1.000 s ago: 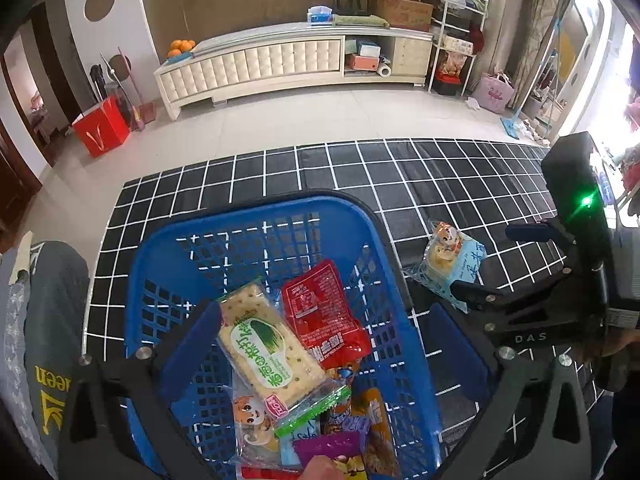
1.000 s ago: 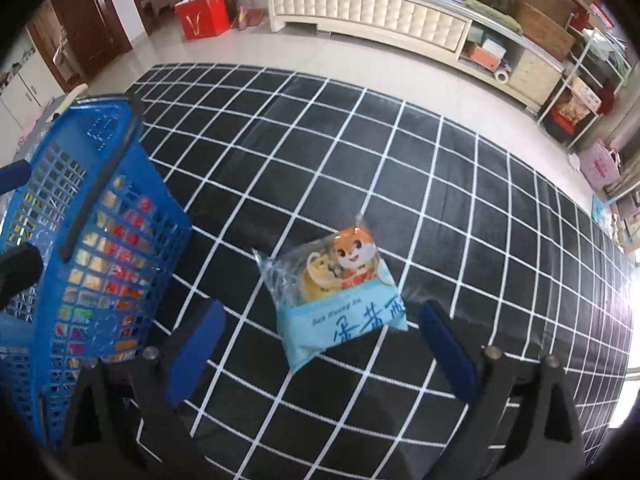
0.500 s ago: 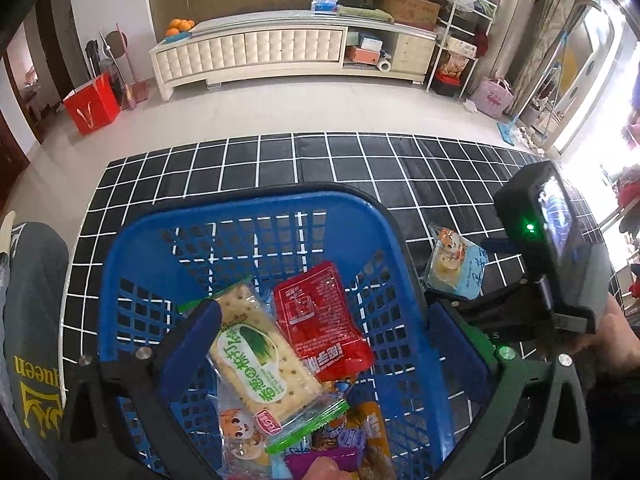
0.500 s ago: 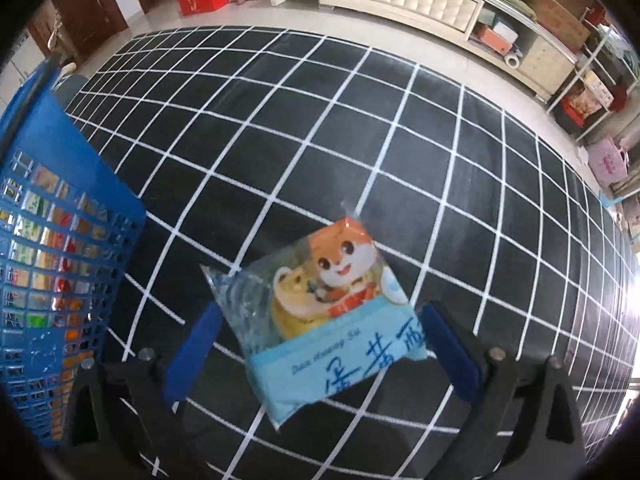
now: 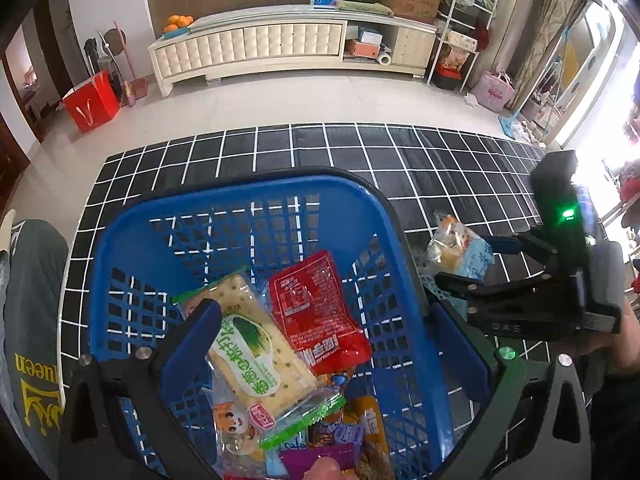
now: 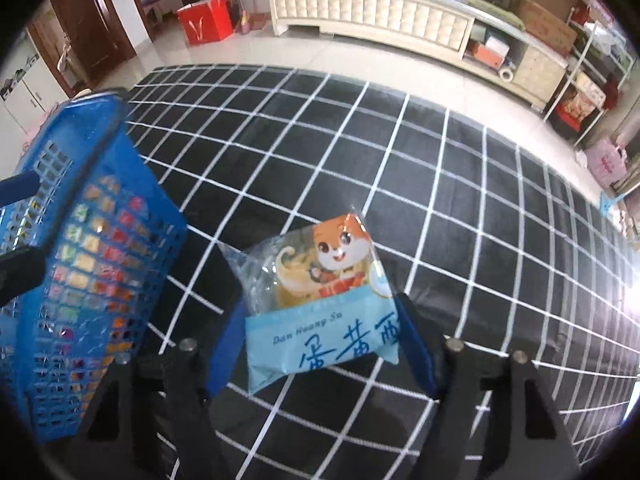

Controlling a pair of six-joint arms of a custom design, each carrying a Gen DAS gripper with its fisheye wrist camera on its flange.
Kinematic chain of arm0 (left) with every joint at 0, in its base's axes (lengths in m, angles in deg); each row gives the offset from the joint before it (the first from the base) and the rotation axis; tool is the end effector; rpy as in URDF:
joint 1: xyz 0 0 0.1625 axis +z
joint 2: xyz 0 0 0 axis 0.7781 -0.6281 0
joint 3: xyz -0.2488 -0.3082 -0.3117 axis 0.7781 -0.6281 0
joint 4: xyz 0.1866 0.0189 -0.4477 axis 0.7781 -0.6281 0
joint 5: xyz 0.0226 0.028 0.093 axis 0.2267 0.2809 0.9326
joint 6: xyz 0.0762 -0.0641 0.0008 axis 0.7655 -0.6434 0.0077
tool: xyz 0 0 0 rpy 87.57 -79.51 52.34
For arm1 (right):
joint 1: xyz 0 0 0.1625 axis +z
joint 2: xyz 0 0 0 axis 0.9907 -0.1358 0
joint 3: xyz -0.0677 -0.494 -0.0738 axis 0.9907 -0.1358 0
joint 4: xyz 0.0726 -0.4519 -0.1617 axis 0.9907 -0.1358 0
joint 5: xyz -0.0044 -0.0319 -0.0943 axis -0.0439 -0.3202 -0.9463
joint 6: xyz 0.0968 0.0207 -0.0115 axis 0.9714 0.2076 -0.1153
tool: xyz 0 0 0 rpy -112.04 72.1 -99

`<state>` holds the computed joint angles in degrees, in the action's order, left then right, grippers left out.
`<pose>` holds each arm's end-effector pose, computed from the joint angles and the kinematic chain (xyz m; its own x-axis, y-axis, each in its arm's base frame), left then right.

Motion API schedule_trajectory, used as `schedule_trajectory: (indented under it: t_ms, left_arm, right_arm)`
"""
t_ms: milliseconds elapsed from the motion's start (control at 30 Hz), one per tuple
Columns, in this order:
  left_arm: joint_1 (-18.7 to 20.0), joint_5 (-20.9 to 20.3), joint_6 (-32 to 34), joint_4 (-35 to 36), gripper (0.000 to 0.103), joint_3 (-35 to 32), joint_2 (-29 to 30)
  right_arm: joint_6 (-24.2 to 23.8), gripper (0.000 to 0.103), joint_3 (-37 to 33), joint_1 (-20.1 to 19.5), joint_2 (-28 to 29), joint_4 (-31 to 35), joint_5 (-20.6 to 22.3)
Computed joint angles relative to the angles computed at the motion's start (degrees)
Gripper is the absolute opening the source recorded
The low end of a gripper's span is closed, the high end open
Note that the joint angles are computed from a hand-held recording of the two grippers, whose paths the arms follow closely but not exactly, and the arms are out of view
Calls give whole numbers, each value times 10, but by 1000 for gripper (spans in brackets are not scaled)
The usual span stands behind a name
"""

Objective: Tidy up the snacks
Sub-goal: 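Grasp the blue Dan Huang Su bag with the right tool, then carry the blue bag over the basket and open the right tool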

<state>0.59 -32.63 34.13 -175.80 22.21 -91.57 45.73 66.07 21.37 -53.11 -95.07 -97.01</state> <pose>-0.3075 -0.7374 0.2239 -0.7237 -0.2826 -0.6296 0.1494 0.8265 -0.5428 0.2867 -0.8190 0.1937 -0.4833 -0.7417 0.4651 -0.7705 0.6126 0.1763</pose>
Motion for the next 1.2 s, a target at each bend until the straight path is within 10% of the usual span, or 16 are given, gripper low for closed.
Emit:
schedule_trajectory:
  t_ms: [1200]
  left_arm:
    - [-124, 71, -243, 176, 103, 149, -172]
  right_arm:
    - [6, 74, 158, 100, -142, -46, 82]
